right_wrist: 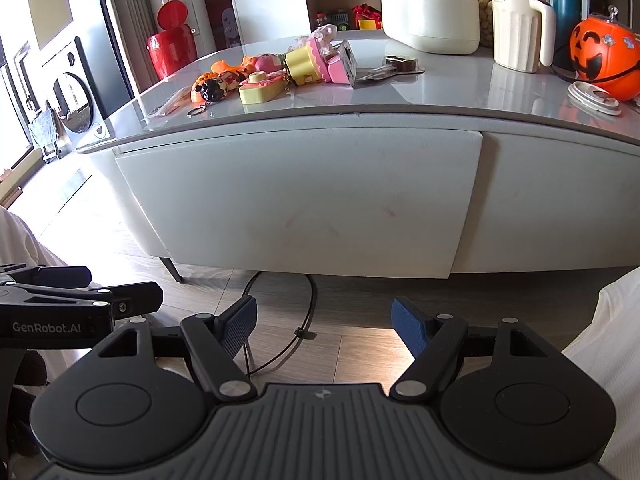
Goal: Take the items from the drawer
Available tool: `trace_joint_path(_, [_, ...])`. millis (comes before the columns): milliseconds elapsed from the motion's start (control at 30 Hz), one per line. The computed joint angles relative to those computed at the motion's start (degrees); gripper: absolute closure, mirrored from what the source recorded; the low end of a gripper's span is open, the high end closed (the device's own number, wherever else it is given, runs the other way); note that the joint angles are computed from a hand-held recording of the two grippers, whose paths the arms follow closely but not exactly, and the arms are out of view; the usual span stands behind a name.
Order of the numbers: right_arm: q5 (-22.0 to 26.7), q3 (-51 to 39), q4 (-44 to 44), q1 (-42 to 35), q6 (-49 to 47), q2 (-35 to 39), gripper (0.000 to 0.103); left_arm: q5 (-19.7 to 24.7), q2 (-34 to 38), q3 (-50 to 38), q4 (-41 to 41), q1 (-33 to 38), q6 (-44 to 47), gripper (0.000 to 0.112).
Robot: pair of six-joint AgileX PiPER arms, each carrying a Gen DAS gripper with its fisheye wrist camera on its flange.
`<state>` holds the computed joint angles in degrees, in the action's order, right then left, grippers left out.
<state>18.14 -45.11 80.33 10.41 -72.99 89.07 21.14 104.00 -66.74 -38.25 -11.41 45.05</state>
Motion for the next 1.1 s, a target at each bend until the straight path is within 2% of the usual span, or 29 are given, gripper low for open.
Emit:
trace_joint_path(567, [-0.1, 0.3, 1.4, 0.1, -1.2, 0.3, 0.028, 0.2, 0.0, 0.0, -0.6, 0.3, 0.8, 0.01])
trace_joint_path(1100, [0.0, 0.2, 1.3, 0.1, -1.0, 0.3, 0.028, 0.7, 0.0, -0.5, 1.5, 0.3, -2.4, 0.01])
